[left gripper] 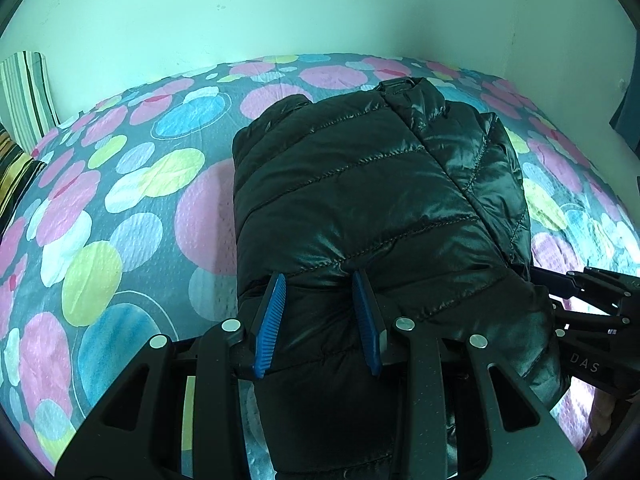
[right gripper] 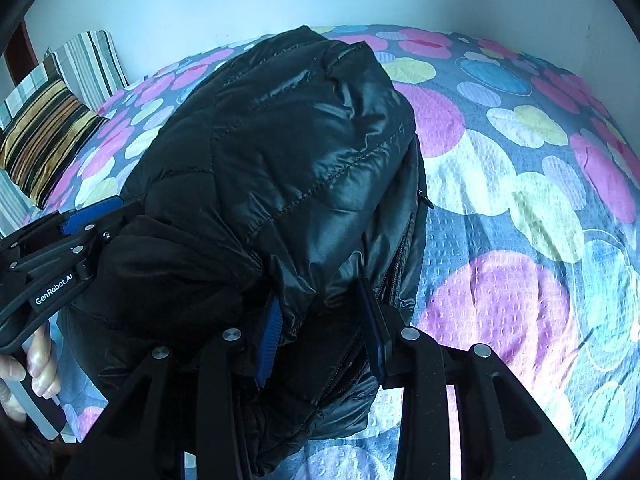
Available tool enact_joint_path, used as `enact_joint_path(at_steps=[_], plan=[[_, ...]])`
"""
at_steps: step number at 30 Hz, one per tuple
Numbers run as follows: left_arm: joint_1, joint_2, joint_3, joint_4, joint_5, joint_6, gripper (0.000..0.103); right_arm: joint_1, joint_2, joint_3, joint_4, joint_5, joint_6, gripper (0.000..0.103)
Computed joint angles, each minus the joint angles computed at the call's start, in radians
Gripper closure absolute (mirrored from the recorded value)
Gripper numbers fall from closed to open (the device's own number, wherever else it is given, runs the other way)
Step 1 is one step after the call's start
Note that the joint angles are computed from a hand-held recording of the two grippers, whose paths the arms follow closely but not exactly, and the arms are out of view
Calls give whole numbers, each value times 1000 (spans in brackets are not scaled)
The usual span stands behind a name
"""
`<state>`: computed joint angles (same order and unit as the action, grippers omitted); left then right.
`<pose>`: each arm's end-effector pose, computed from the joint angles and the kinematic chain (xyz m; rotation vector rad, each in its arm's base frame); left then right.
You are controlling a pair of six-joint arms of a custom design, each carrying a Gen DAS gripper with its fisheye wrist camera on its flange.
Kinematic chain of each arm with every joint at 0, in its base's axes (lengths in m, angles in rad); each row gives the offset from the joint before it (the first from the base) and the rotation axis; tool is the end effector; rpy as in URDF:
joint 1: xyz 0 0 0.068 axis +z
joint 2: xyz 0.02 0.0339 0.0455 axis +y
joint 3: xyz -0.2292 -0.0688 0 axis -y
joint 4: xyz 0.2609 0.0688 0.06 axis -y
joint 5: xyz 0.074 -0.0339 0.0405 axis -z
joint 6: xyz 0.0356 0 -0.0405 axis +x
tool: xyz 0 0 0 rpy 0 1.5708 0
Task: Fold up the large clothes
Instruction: 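Press both grippers onto the black jacket bundle to flatten it, then open both grippers and lift them away from the bundle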
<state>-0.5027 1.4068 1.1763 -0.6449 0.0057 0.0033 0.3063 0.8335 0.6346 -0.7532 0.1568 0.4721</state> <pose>0.2808 -0.1546 0.2543 0.6181 2.3806 -0.2271 0.1893 0.0541 0.2015 0.2706 2.4955 0.1219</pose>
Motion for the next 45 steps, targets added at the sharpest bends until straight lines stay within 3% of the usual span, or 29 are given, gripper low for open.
enact_joint_path(at_steps=[12,24,28,34,38,45], plan=[[4,-41,-9,-8,-39,-26,63,69,-88,21,-48,83,55,54],[41,-128,-22,-57,-49,-66,39,163,-141,90,-156,208,110,48],[43,-215,-42,-83,-66,-84,28,243,-156,130,-215,293,160,43],[5,-361,-75,-117,-151,-92,13,449,-145,217,-338,504,287,32],[-23,-439,-83,-154,-198,-110,10,579,-116,272,-431,625,388,28],[-111,-545,-93,-218,-299,-161,7,704,-102,292,-552,712,549,24]])
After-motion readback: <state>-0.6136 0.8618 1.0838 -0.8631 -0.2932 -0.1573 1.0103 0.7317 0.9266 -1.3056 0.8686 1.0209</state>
